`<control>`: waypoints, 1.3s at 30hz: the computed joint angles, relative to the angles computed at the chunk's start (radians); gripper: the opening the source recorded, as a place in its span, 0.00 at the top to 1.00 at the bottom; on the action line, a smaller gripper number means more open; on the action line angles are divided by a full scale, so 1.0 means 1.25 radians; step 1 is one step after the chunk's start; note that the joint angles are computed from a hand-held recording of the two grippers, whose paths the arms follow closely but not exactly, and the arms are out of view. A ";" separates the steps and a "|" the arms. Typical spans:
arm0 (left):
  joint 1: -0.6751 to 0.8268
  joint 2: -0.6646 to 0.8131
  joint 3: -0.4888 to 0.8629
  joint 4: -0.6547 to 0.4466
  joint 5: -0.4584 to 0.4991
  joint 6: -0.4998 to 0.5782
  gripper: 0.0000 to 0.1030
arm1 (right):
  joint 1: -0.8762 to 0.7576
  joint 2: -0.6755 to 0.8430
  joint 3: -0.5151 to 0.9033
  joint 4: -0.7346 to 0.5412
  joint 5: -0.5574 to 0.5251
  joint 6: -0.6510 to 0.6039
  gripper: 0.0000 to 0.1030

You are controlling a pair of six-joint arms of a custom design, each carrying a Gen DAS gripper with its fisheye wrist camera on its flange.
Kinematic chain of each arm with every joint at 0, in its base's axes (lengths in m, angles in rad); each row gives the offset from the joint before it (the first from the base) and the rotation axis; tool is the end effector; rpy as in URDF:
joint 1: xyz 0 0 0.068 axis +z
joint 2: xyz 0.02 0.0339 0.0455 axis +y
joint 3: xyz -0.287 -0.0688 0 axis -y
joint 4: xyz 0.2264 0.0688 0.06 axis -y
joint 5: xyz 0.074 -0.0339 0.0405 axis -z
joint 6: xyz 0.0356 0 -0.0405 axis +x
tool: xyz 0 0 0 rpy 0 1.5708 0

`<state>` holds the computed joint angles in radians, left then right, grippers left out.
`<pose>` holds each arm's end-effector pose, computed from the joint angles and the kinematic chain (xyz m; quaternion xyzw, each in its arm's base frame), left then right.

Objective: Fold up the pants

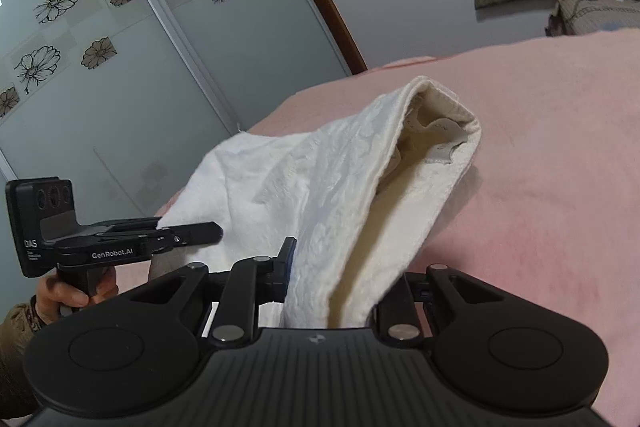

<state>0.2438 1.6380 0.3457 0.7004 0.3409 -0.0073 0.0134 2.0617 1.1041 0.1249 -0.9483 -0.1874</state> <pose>0.2440 0.0484 0.1387 -0.0298 0.8729 -0.0940 0.4778 0.3980 0.0343 0.1459 -0.2470 0.8091 0.3963 0.3567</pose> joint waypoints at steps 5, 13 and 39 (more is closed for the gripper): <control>0.016 0.123 0.160 -0.069 -0.048 0.012 0.85 | 0.073 0.119 0.165 0.013 0.081 0.079 0.79; 0.006 0.251 0.227 -0.055 -0.133 0.037 0.53 | 0.095 0.281 0.379 -0.130 0.189 0.130 0.58; -0.180 -0.374 -0.253 -0.141 -0.326 -0.117 0.12 | 0.109 -0.303 -0.530 0.446 0.315 0.108 0.23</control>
